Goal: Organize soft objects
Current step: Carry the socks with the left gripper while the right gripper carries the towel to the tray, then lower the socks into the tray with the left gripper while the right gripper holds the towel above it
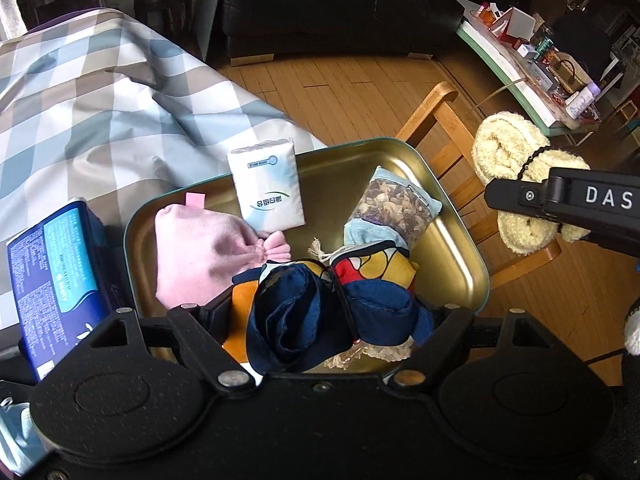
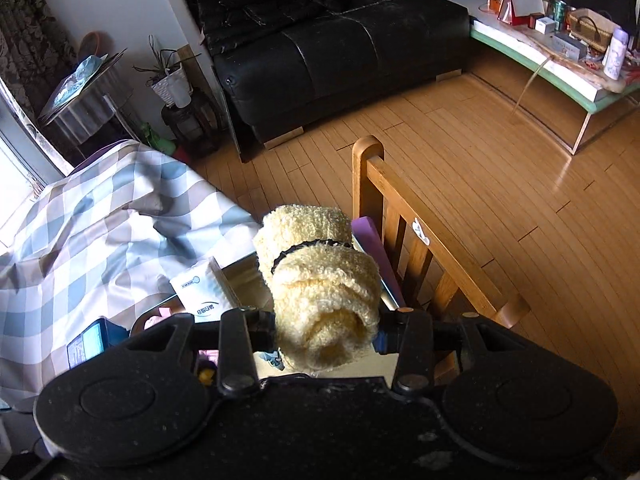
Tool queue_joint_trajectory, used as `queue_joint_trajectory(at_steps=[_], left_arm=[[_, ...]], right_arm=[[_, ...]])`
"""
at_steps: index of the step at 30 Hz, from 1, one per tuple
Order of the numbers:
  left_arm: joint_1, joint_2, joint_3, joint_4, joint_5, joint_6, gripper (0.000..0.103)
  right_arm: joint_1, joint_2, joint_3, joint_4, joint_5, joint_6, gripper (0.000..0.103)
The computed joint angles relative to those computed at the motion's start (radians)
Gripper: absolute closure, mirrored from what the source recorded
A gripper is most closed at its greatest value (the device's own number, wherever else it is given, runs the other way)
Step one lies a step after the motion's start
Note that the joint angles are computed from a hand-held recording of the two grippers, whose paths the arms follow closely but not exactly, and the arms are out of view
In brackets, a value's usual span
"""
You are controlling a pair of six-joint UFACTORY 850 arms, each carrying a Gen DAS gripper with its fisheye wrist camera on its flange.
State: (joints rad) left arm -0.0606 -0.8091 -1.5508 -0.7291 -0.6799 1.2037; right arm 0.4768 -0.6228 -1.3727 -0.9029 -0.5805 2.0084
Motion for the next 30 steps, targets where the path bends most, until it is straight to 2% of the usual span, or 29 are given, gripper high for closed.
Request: queue_joint_trajectory(at_steps=[9,14,16,19,25,30], left_arm=[[-0.012,-0.024,-0.023,0.059,-0.014,-0.092,0.022],[-0.009,-0.025,-0.027,0.051,-0.019,-0.097,0.022],[-0.009,-0.024,-0.028,0.037,-0.028,-0.084,0.018],[-0.007,-0.022,-0.028,0.006,-0.045,-0.056,0.012],[-0.010,-0.021,-0.026,-0.004,-0.024,-0.055,0.011],[-0.006,-0.033,-0.034,0.019,-0.022,-0.086,0.011]], right_arm=[[-0.006,0.008,0.012,0.021,0.023,-0.001,0.061],[-0.004,0.010,0.017,0.015,0.027,0.009,0.061],[-0.004,0.011,0.018,0.015,0.028,0.010,0.060],[-0.004,0.012,0.020,0.017,0.029,0.014,0.056],[-0.005,0.014,0.022,0.024,0.030,0.027,0.050],[-0.005,0.010,0.016,0.032,0.034,0.018,0.049]])
